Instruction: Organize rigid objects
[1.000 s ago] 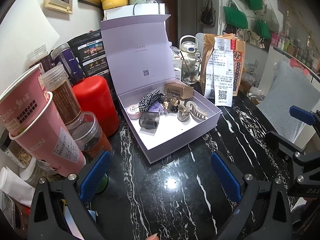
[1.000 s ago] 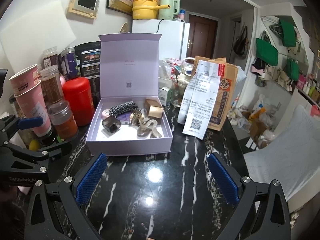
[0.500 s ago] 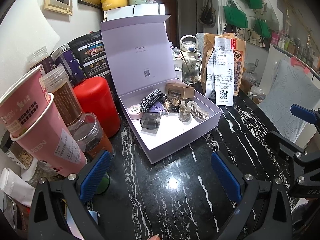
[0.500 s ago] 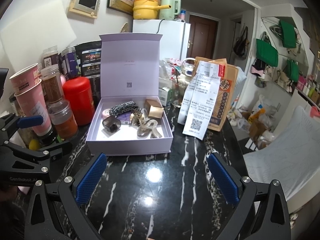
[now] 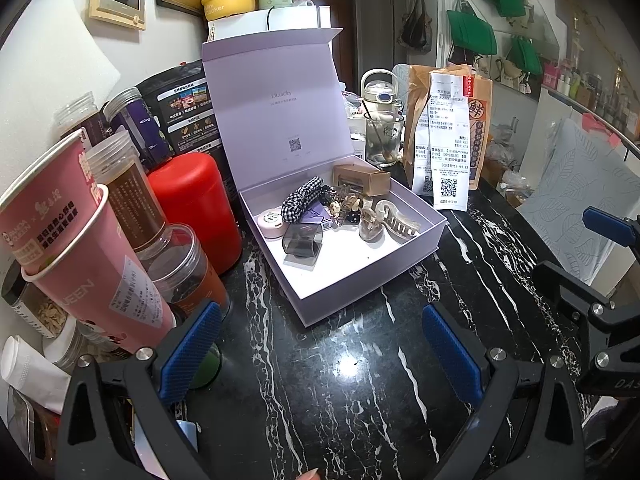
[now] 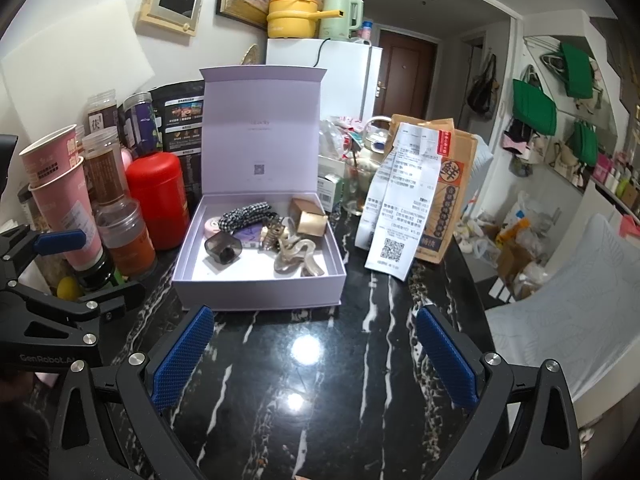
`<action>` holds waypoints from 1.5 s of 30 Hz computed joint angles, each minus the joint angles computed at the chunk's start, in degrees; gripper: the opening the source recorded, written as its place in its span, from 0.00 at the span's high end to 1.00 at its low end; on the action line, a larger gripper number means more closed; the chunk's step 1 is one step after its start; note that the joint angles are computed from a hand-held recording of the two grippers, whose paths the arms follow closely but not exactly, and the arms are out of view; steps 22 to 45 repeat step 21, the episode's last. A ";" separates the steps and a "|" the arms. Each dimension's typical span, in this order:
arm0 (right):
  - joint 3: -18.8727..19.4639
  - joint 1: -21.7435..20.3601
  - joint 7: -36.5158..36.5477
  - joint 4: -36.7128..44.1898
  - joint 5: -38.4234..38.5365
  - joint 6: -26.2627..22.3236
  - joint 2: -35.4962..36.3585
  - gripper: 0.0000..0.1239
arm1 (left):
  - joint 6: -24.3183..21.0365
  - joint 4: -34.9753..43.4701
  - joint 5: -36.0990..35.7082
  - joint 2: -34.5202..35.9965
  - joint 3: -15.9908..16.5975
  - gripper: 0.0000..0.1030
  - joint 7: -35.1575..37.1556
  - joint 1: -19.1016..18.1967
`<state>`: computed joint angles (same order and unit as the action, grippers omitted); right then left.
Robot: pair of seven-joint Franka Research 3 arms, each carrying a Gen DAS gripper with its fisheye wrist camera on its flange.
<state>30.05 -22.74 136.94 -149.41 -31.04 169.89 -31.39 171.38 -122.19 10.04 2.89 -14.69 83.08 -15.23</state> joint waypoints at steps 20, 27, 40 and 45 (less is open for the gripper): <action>-0.49 0.33 1.63 0.48 -1.97 -0.92 1.26 0.17 | -0.54 0.92 3.99 1.11 0.45 0.01 -2.74 -0.17; -0.71 0.48 1.68 0.40 -2.12 -0.94 1.38 0.17 | -0.72 1.02 2.59 1.29 0.02 0.01 -1.39 0.11; -0.71 0.48 1.68 0.40 -2.12 -0.94 1.38 0.17 | -0.72 1.02 2.59 1.29 0.02 0.01 -1.39 0.11; -0.71 0.48 1.68 0.40 -2.12 -0.94 1.38 0.17 | -0.72 1.02 2.59 1.29 0.02 0.01 -1.39 0.11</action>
